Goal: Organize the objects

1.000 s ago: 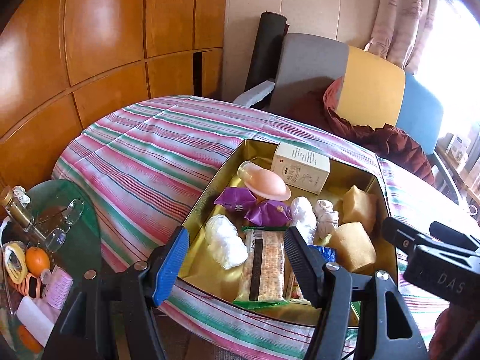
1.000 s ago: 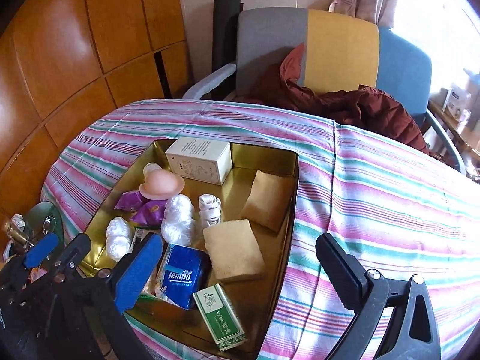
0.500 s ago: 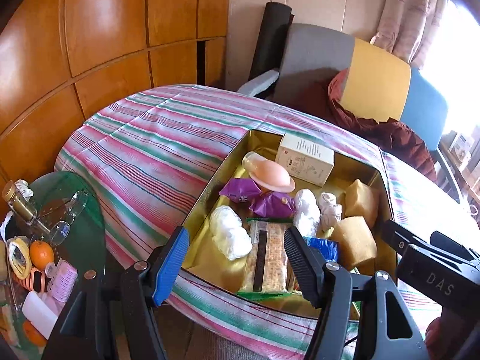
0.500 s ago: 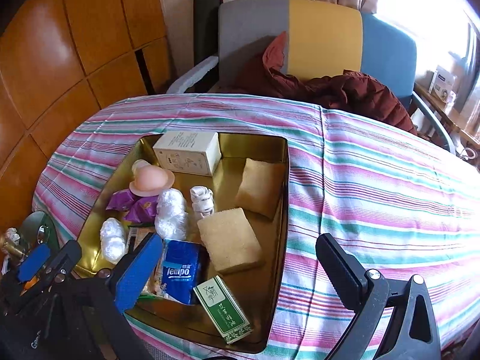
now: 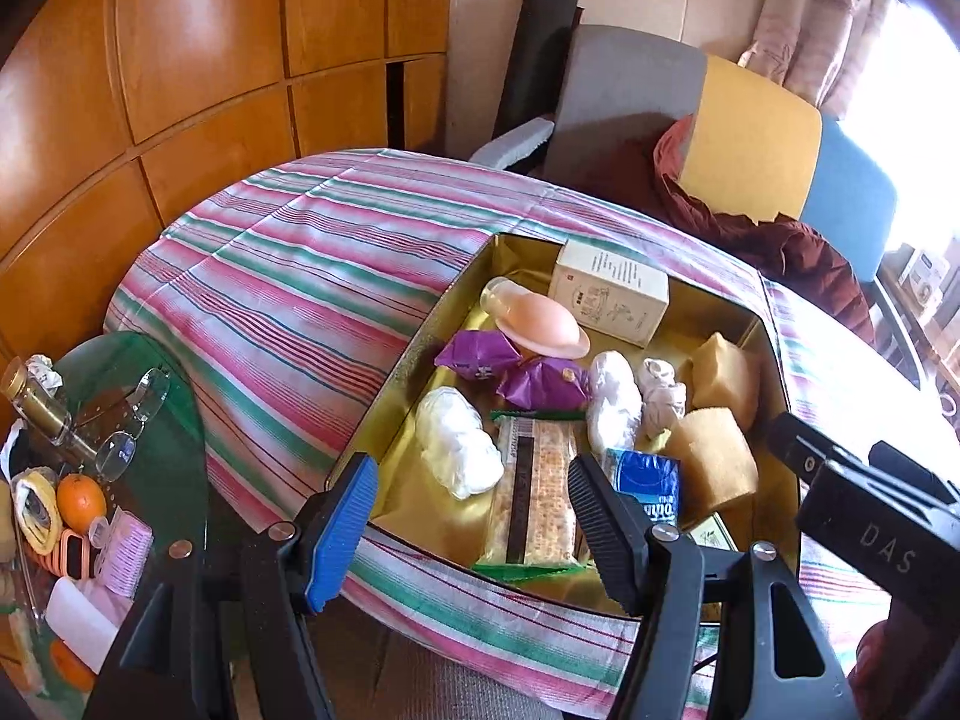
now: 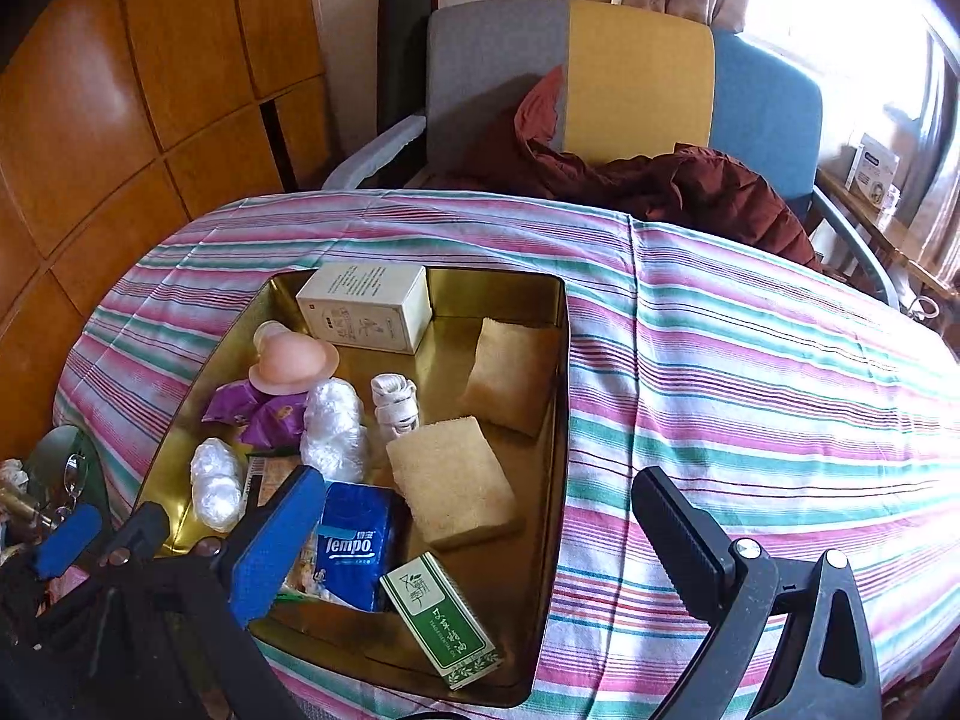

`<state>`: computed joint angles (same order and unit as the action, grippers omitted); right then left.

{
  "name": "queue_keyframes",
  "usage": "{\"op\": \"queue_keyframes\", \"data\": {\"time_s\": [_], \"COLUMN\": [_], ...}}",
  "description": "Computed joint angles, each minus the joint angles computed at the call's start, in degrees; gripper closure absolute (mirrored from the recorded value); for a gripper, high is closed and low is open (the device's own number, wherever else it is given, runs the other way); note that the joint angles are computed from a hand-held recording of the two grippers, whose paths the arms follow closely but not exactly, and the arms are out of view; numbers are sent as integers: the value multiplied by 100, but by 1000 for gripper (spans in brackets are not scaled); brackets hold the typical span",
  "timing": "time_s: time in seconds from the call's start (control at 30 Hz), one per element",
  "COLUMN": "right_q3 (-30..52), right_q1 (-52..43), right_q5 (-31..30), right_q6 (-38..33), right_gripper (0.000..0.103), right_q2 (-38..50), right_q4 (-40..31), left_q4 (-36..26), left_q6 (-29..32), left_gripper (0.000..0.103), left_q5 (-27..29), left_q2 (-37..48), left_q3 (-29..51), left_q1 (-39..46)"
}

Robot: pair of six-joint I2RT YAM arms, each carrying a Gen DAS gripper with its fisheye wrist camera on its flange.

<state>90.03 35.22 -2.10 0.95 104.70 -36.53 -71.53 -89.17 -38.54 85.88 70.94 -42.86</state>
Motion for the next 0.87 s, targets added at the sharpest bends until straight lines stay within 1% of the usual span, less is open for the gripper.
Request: {"op": "queue_keyframes", "data": {"time_s": [0.2,0.43,0.5,0.67,0.87], "right_q3": [142,51,61,73,93], "right_q1": [17,9,11,-17,-40], "right_q5": [78,65,80,48,-29], "right_q6": [-2,-20,-21,3,24], "right_gripper": [0,0,0,0,0], "right_q2": [88,42,52,71,97], "right_q4": [-122,-8,-1,0,-13], "left_q4": [-6,41,139,390,85], "left_q6": [150,221,283,401,175], "left_gripper": [36,37,38,46,47], "left_q5": [-39,22,76,266,98], "left_q2": [150,162,121,13,222], "left_q3": [106,109,58,-96,32], "left_q1": [-65,-36,-2,73,29]}}
